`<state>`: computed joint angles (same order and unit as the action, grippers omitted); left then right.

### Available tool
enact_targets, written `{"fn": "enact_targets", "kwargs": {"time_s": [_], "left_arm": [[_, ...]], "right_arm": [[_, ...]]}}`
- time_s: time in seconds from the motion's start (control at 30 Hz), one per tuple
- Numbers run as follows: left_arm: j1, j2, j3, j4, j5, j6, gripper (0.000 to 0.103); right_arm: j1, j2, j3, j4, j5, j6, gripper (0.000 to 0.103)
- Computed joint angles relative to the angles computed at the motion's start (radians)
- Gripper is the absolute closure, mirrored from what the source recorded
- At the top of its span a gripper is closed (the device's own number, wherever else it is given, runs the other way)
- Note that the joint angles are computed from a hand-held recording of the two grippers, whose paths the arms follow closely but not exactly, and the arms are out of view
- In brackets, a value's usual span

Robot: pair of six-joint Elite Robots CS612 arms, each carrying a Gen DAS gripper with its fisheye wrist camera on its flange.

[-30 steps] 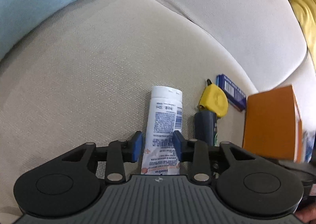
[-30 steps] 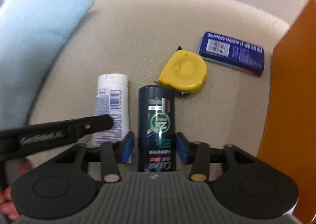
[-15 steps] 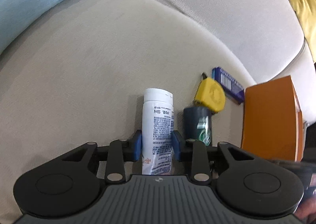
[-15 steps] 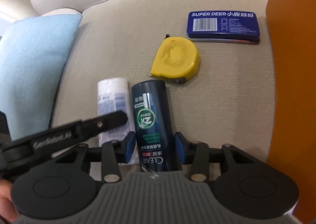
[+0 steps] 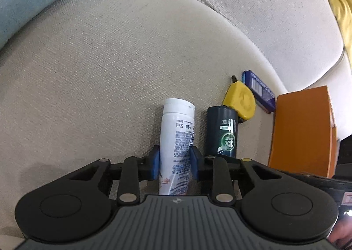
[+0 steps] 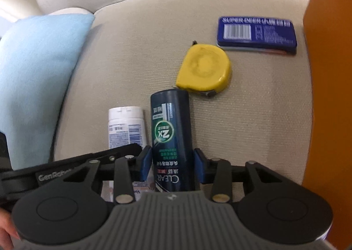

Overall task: Organize rigid objects
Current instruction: 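Carry the white tube and CLEAR bottle with both grippers into the orange box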

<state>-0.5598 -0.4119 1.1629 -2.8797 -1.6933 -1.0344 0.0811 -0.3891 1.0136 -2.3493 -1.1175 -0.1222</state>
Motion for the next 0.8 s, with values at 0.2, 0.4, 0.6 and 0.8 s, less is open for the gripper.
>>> {"fn": "enact_targets", "kwargs": {"time_s": [0.2, 0.4, 0.6, 0.8], "left_arm": [[-0.011, -0.008, 0.011, -0.045, 0.035, 0.044, 0.081], [-0.029, -0.039, 0.045, -0.091, 0.058, 0.092, 0.081], [-0.050, -0.092, 0.107, -0.184, 0.056, 0.091, 0.081], [-0.077, -0.093, 0.041, -0.245, 0.012, 0.169, 0.081]], "right_arm": [[0.007, -0.023, 0.034, -0.044, -0.007, -0.016, 0.063], [-0.001, -0.075, 0.116, -0.139, -0.015, -0.045, 0.063], [-0.032, -0.137, 0.206, -0.225, 0.054, -0.060, 0.062], [-0.091, -0.235, 0.316, -0.315, 0.104, -0.093, 0.062]]}}
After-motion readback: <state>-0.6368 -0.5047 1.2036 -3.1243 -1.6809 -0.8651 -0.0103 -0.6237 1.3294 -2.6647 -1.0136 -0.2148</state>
